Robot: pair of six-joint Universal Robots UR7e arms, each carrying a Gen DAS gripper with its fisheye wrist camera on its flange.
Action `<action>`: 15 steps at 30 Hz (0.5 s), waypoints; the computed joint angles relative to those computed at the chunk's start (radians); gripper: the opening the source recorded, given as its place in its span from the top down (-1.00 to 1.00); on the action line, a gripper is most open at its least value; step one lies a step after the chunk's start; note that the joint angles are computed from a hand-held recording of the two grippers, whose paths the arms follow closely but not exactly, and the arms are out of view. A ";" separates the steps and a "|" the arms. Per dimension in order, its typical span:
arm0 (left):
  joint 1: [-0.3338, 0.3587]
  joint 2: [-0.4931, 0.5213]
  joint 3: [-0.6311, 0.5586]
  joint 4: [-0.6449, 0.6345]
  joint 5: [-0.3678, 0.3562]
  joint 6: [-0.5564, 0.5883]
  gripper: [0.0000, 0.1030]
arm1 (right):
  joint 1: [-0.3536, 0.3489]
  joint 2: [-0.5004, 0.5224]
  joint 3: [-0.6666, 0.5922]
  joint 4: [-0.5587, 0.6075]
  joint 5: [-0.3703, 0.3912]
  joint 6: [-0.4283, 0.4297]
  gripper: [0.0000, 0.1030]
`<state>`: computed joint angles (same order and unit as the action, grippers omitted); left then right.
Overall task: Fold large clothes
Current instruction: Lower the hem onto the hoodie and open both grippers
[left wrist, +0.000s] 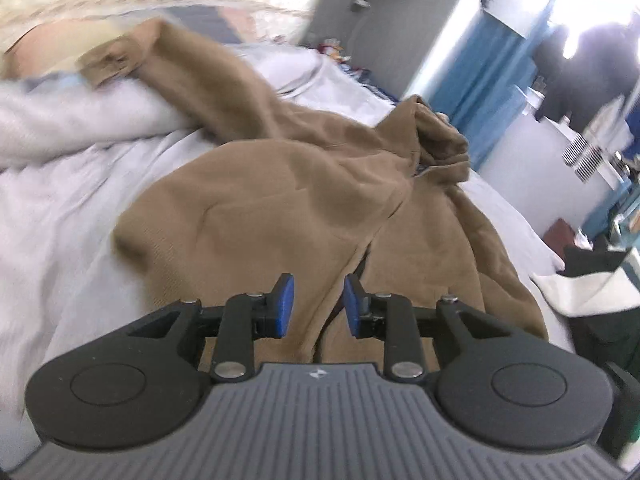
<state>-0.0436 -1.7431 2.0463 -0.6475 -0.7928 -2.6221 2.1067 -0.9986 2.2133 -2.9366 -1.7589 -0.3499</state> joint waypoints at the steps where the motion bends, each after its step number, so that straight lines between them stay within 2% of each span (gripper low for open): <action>1: 0.029 0.000 -0.003 -0.016 0.027 0.048 0.39 | -0.003 -0.013 0.007 -0.001 0.008 0.007 0.52; 4: 0.094 -0.010 0.020 -0.065 0.109 0.148 0.39 | -0.022 -0.056 0.027 0.000 0.053 0.022 0.25; 5: 0.109 -0.020 0.037 -0.090 0.133 0.175 0.39 | -0.027 -0.069 0.037 -0.021 0.061 0.025 0.03; 7: 0.130 -0.032 0.076 -0.122 0.169 0.177 0.39 | -0.021 -0.084 0.071 -0.137 0.039 0.011 -0.23; 9: 0.144 -0.062 0.127 -0.189 0.190 0.199 0.40 | -0.004 -0.080 0.094 -0.273 -0.011 -0.041 -0.27; 10: 0.153 -0.083 0.155 -0.243 0.194 0.228 0.42 | -0.001 -0.072 0.100 -0.345 -0.041 -0.038 -0.27; 12: 0.161 -0.097 0.188 -0.308 0.192 0.277 0.42 | -0.006 -0.058 0.093 -0.410 -0.083 0.001 -0.27; 15: 0.182 -0.057 0.191 -0.332 0.182 0.352 0.42 | -0.027 -0.042 0.066 -0.435 -0.145 0.094 -0.27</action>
